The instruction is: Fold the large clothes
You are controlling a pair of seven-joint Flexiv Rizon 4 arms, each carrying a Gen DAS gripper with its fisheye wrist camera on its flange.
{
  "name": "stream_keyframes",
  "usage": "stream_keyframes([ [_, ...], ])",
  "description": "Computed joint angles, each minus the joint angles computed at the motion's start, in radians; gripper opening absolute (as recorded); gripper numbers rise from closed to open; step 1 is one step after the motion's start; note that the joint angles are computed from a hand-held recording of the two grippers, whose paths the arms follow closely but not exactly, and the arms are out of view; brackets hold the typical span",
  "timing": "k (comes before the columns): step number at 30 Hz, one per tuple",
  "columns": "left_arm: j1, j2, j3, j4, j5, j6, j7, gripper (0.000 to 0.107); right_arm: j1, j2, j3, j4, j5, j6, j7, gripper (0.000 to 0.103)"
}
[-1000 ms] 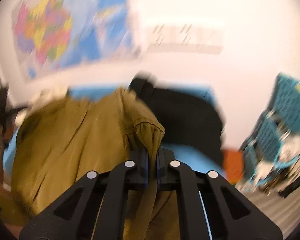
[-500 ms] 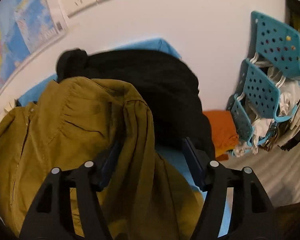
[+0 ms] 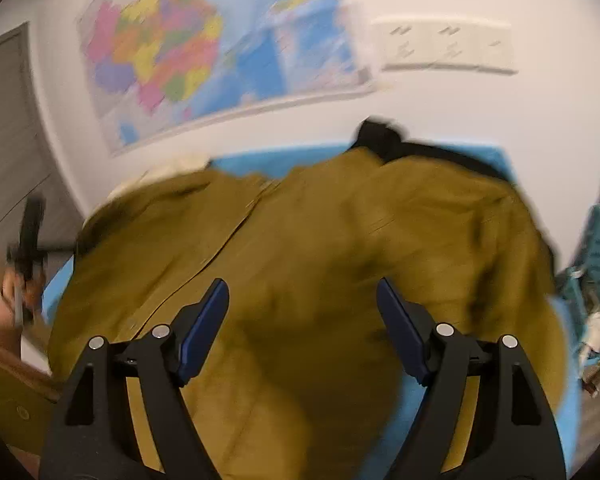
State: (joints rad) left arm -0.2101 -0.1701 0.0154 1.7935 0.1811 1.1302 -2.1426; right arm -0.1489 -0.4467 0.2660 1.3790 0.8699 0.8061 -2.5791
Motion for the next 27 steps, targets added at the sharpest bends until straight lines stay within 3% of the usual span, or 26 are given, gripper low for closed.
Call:
stream_keyframes([
  [4,-0.028,0.064,0.025,-0.154,0.239,-0.243,-0.060,0.020,0.023,-0.022,-0.004,0.001,-0.031,-0.019,0.031,0.075],
  [7,-0.114,0.009,-0.012,-0.371,0.641,-0.671,-0.108,0.024,0.035,-0.033,-0.003,0.010,-0.050,0.006,0.042,0.075],
  [8,-0.131,-0.025,-0.030,-0.415,0.709,-0.772,-0.107,0.032,0.034,-0.039,-0.002,0.007,-0.050,0.009,0.053,0.075],
  [9,-0.133,-0.045,-0.032,-0.426,0.722,-0.809,-0.109,0.045,0.031,-0.043,-0.002,0.005,-0.050,0.008,0.068,0.075],
  [10,-0.133,-0.059,-0.021,-0.419,0.705,-0.801,-0.118,0.051,0.027,-0.048,-0.001,0.001,-0.051,0.004,0.078,0.075],
  [12,-0.075,-0.047,-0.011,-0.323,0.565,-0.627,-0.133,0.071,0.026,-0.053,-0.006,0.004,-0.056,0.028,0.108,0.077],
  [14,-0.038,-0.023,0.001,-0.228,0.451,-0.477,-0.169,0.083,0.013,-0.053,-0.004,0.005,-0.054,0.031,0.131,0.080],
  [17,-0.024,0.028,0.018,-0.099,0.417,-0.292,-0.232,0.094,-0.019,-0.045,-0.002,0.019,-0.040,0.039,0.147,0.084],
  [19,-0.013,0.062,0.016,-0.023,0.383,-0.195,-0.268,0.095,-0.036,-0.037,-0.002,0.032,-0.031,0.031,0.153,0.086],
  [21,0.013,0.091,0.012,0.083,0.289,-0.031,-0.234,0.096,-0.051,-0.026,-0.007,0.054,-0.032,0.011,0.159,0.092],
  [23,0.016,0.084,-0.004,0.120,0.249,0.001,-0.217,0.096,-0.067,-0.020,-0.009,0.067,-0.026,-0.023,0.154,0.092],
  [25,0.010,0.075,-0.012,0.135,0.243,-0.025,-0.216,0.094,-0.072,-0.014,-0.015,0.083,-0.022,-0.047,0.153,0.093],
  [26,0.007,0.053,-0.016,0.123,0.243,-0.050,-0.217,0.077,-0.073,-0.010,-0.016,0.091,-0.019,-0.056,0.145,0.093],
  [27,0.000,0.036,-0.016,0.108,0.246,-0.079,-0.230,0.046,-0.073,-0.005,-0.016,0.101,-0.014,-0.055,0.129,0.093],
])
